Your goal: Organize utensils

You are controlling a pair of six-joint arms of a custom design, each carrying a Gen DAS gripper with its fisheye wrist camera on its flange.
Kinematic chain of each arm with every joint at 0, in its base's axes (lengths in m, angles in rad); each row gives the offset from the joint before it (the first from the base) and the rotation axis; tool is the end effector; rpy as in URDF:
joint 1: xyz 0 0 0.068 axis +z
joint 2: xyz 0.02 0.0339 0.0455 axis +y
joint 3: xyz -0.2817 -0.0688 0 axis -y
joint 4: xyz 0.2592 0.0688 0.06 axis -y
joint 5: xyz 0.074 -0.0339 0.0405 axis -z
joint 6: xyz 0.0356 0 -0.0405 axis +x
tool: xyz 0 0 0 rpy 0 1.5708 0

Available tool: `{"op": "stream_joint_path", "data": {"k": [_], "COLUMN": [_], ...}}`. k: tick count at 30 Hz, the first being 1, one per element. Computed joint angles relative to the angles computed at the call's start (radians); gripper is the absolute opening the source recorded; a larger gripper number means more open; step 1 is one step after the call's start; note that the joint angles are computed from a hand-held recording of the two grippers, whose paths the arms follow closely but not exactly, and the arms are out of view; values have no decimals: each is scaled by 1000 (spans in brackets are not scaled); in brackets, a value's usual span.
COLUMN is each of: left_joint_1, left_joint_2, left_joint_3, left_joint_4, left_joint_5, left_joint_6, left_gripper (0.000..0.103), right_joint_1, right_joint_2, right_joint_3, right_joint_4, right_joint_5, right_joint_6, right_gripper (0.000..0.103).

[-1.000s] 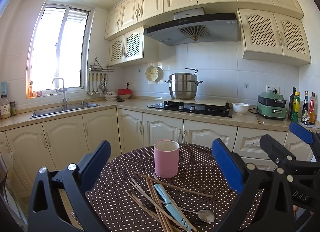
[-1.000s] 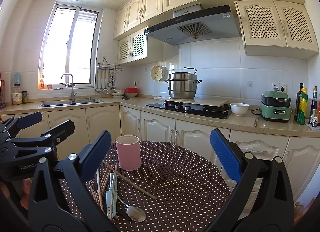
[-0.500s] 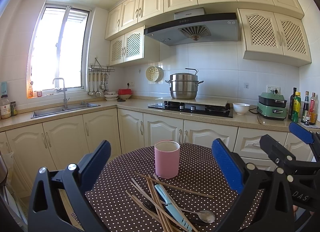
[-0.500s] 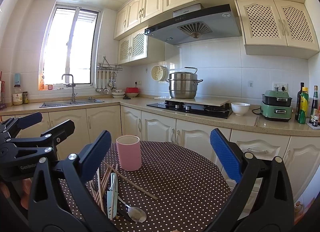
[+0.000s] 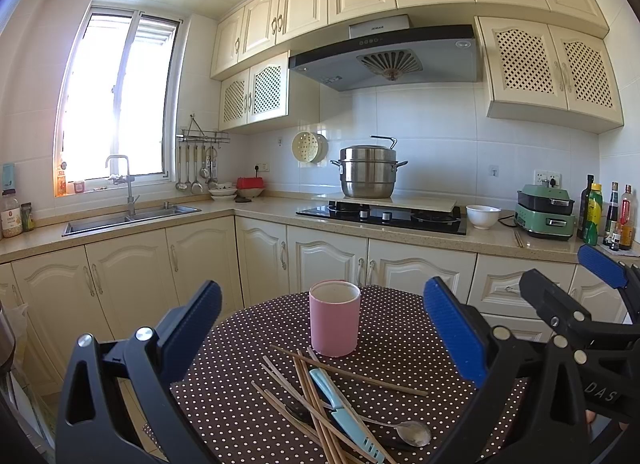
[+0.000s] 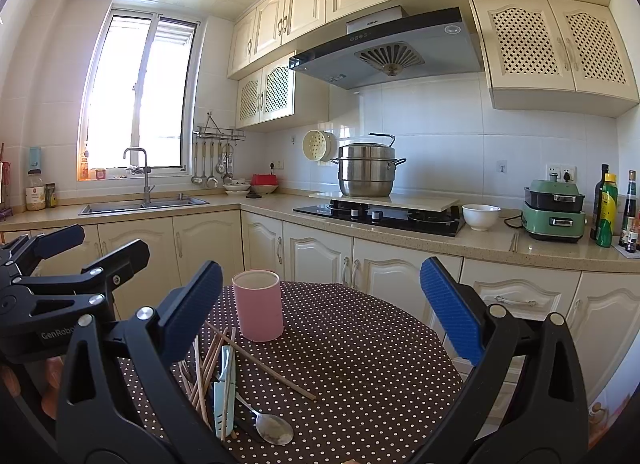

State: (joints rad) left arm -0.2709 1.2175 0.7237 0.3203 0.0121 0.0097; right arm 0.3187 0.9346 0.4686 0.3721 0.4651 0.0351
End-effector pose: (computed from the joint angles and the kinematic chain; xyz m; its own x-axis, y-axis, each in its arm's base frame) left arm 0.2766 -0.0773 0.2889 -0.1636 0.0555 -0.9850 0.2807 0.9598 0.0075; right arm 0.2106 0.0527 0.2673 -0.0839 0.0053 -0.9965 0.1470 0.9891 -0.0071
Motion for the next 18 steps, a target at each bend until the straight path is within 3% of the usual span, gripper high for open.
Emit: {"op": "stream_joint_path", "data": {"k": [18], "left_joint_1": [1], "left_joint_2": [13], "left_joint_3": [8], "left_joint_4": [-9], "left_joint_5": [2], "left_joint_6": [0], "left_gripper": [99], "right_joint_1": [-1], "right_joint_2": [5], "right_joint_3": [-2], "right_joint_4": [-2], "right_joint_5": [-2], "right_joint_6": [7], "right_gripper": [97]}}
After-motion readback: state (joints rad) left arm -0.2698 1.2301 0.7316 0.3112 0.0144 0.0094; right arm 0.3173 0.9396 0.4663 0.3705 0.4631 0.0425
